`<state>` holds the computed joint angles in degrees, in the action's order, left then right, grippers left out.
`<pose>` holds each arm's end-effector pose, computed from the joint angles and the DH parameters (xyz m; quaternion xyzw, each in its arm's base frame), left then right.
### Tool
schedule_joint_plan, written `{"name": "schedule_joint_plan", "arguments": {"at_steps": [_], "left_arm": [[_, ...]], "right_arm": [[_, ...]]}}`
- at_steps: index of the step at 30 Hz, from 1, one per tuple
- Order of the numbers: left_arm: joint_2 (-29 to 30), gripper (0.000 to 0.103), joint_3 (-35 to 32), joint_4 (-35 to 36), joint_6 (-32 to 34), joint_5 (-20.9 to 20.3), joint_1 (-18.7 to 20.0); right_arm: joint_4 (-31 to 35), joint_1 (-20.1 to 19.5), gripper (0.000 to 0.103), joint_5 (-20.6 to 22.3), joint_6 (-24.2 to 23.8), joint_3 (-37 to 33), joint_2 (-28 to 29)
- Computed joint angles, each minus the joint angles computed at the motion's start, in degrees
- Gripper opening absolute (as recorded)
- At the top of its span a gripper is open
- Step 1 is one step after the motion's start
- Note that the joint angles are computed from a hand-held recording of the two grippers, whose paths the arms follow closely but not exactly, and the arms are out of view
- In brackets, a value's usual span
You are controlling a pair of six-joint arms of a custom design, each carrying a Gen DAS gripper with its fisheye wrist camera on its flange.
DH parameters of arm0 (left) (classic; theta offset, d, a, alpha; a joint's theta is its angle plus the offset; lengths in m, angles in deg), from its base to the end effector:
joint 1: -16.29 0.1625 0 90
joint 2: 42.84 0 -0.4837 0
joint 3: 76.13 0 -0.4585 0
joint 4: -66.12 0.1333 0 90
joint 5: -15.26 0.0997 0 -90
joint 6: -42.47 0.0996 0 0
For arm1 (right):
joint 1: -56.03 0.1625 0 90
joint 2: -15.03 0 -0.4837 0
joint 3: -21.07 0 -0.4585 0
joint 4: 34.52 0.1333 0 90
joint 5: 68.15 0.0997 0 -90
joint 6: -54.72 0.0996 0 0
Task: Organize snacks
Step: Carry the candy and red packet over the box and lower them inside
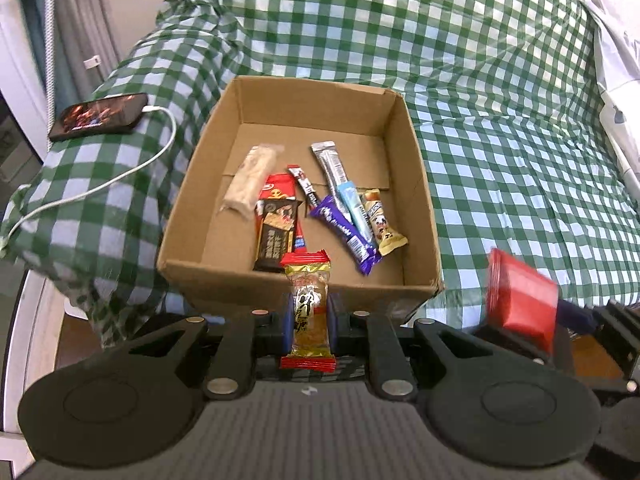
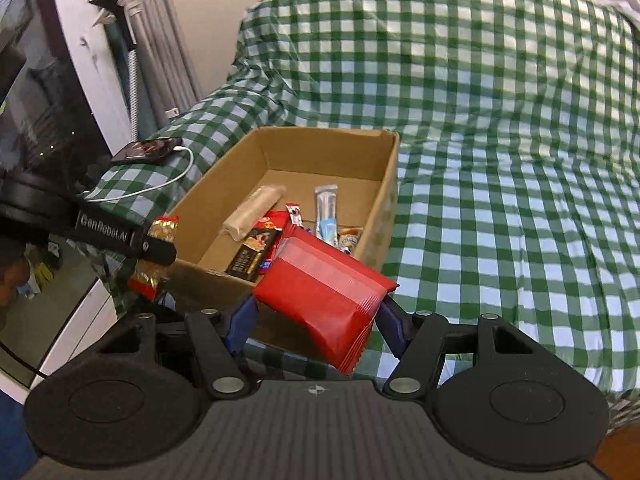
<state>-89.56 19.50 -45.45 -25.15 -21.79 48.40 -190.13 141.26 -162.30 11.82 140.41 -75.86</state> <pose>-0.4747 -0.5491 0.0700 0.0312 0.8756 -0.2883 0.3864 0.0812 -0.5437 0.4088 0.2985 -0.8991 0.2774 0.1601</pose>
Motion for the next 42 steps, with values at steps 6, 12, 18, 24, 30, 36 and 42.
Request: {"name": "schedule_joint_plan", "arguments": {"at_steps": [6, 12, 18, 24, 30, 36, 42], "left_arm": [[-1.65, 0.018, 3.10, -1.83, -1.54, 0.22, -1.55], [-2.44, 0.018, 4.40, -2.21, -2.10, 0.73, -2.77], [-3.04, 0.018, 5.21, -2.96, -2.65, 0.43, -2.76], [-2.92, 0.018, 5.25, -4.71, -0.65, -0.40, -1.94], [-2.98, 0.018, 5.26, -5.04, -0.79, -1.01, -1.18], [-2.64, 0.018, 4.88, -5.16, -0.40, -1.29, -0.76], [-2.30, 0.018, 4.46, -5.16, 0.10, -1.62, -0.32]], "right_arm": [[-1.48, 0.66, 0.066, -0.06, -1.38, 2.06, -2.15], [-2.36, 0.99, 0.066, 0.28, -2.20, 3.25, -3.37], [-2.08, 1.28, 0.066, 0.08, -2.58, 3.33, -3.29], [-2.26, 1.65, 0.066, -1.51, -2.18, 2.89, -2.53], [-1.80, 2.03, 0.066, -2.70, -2.35, 2.46, -1.73], [-1.29, 2.29, 0.066, -3.55, -2.19, 1.93, -1.06], [-0.98, 2.31, 0.066, -3.90, -2.14, 1.64, -0.61]]}}
